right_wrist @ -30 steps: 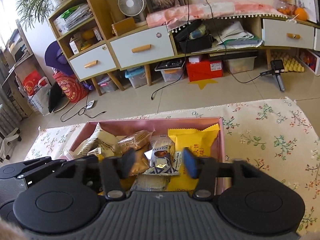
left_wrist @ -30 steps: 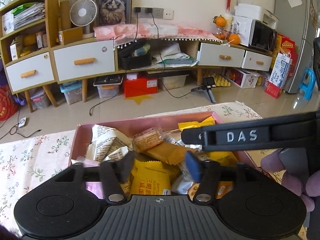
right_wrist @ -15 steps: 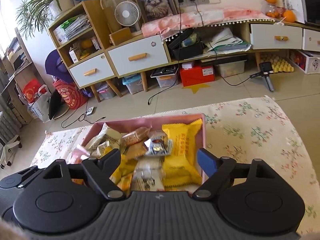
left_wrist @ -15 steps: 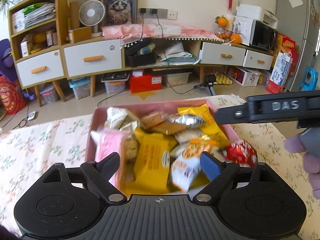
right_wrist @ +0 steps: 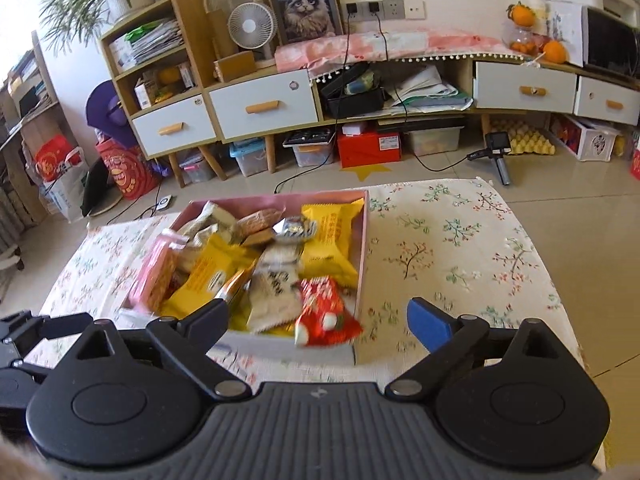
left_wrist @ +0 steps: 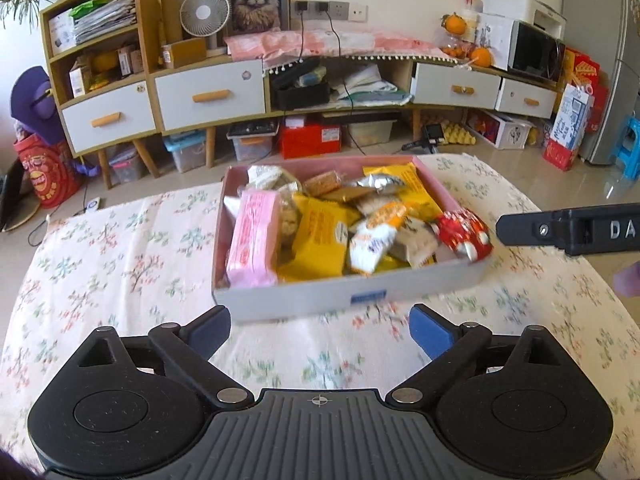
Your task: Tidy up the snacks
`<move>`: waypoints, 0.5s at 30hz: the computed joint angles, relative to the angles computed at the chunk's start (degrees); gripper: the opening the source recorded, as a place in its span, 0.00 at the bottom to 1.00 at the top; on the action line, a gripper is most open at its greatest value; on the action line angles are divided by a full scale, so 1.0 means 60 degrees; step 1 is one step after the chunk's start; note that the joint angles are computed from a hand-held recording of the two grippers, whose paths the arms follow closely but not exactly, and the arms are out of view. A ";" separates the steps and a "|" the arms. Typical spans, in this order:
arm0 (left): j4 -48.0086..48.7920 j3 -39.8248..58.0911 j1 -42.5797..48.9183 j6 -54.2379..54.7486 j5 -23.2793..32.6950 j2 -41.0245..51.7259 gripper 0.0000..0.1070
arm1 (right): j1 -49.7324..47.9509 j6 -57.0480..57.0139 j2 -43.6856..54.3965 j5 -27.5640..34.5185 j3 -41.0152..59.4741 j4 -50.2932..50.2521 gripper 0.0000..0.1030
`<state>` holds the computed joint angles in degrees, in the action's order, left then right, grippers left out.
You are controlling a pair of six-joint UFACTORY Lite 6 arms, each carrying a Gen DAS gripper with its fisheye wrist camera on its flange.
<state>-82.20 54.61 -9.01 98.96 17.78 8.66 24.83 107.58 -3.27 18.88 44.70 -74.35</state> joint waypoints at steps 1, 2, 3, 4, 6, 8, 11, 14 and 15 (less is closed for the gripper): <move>0.0263 -0.0188 0.0050 -0.0213 0.0019 -0.0219 0.92 | 0.0173 -0.0027 -0.0142 0.0142 -0.0131 0.0103 0.95; 0.0398 -0.0432 0.0099 -0.0286 0.0020 -0.0476 0.92 | 0.0387 -0.0083 -0.0232 0.0314 -0.0215 0.0253 0.95; 0.0577 -0.0652 0.0134 -0.0391 -0.0011 -0.0724 0.92 | 0.0628 -0.0113 -0.0375 0.0498 -0.0363 0.0410 0.96; 0.0770 -0.0868 0.0160 -0.0526 -0.0091 -0.0973 0.93 | 0.0844 -0.0182 -0.0461 0.0705 -0.0455 0.0629 0.96; 0.1393 -0.1188 0.0240 -0.1072 -0.0162 -0.1366 0.93 | 0.1305 -0.0403 -0.0580 0.1289 -0.0521 0.1259 0.97; 0.1989 -0.1437 0.0330 -0.1685 -0.0187 -0.1674 0.93 | 0.1662 -0.0580 -0.0567 0.1694 -0.0483 0.1669 0.98; 0.2763 -0.1785 0.0393 -0.2447 -0.0306 -0.2088 0.94 | 0.2130 -0.0474 -0.0786 0.2050 -0.0647 0.1905 1.00; 0.4061 -0.1978 0.0368 -0.3809 -0.0448 -0.2428 0.94 | 0.2389 -0.0538 -0.0915 0.2208 -0.0732 0.2396 1.00; 0.4566 -0.1995 0.0360 -0.4380 -0.0442 -0.2504 0.94 | 0.2547 -0.0552 -0.0918 0.2350 -0.0724 0.2515 1.00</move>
